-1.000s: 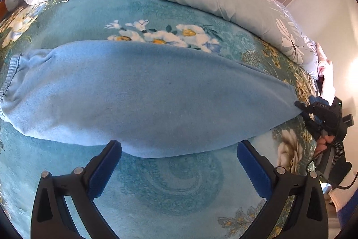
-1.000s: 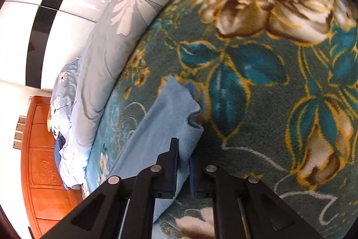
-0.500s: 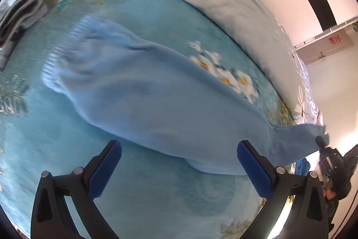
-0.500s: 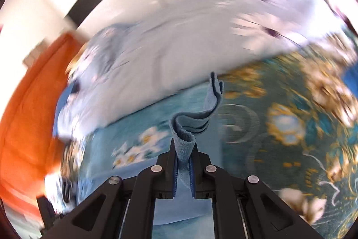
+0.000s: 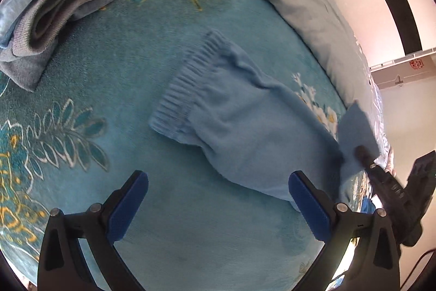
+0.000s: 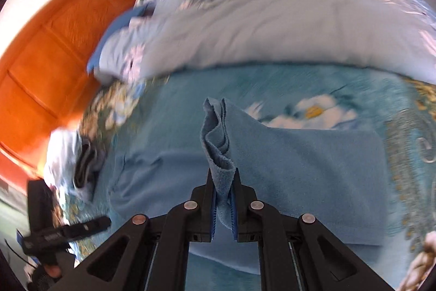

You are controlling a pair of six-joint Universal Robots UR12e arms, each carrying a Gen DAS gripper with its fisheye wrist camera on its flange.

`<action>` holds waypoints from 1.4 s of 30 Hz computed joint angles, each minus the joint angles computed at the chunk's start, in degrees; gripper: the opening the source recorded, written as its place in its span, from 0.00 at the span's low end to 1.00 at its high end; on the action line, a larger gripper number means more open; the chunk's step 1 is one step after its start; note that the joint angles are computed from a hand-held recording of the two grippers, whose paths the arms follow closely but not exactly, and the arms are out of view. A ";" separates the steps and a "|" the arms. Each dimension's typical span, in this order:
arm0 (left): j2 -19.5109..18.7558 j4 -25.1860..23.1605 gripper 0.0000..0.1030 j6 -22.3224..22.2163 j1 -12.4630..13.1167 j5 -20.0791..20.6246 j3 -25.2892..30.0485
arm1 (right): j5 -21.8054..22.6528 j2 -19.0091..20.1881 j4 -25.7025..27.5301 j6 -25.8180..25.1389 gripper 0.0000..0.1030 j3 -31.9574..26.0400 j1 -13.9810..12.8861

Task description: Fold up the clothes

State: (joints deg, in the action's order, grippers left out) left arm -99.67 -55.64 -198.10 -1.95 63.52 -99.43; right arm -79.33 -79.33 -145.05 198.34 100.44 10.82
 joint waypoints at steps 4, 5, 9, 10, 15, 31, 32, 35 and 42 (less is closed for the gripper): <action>-0.64 -0.72 1.00 1.11 1.03 -1.16 0.47 | -1.23 1.91 3.95 -2.49 0.10 -1.57 2.07; -0.82 -0.83 1.00 1.48 1.16 -1.34 0.67 | -2.07 2.18 4.87 -3.04 0.12 -1.87 2.62; -1.46 -1.64 1.00 3.29 1.54 -2.07 1.62 | -3.94 2.92 7.36 -3.97 0.15 -2.67 4.27; -1.60 -2.05 1.00 3.84 1.64 -2.34 1.87 | -4.05 3.01 7.72 -3.92 0.19 -2.76 4.56; -2.12 -3.37 1.00 5.71 1.46 -2.81 3.03 | 0.24 2.38 8.17 -4.56 0.29 -2.39 4.72; -3.99 -4.31 1.00 7.85 -2.51 -2.25 6.09 | -13.01 -5.78 12.82 1.72 0.37 4.23 -2.01; -4.25 -4.31 1.00 7.74 -2.87 -3.12 6.39 | -13.25 -5.85 13.19 1.66 0.40 4.24 -2.34; -5.72 -5.28 1.00 7.98 -4.28 -6.01 8.04 | -12.96 -6.48 13.06 3.63 0.42 5.35 -3.78; -9.33 -6.62 1.00 8.57 -7.67 -9.04 11.90 | -13.23 -7.94 13.61 -0.08 0.58 7.63 -4.17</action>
State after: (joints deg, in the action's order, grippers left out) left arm -109.00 -62.26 -189.52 -9.63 54.48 -87.53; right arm -92.55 -87.27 -131.44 198.26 108.07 6.65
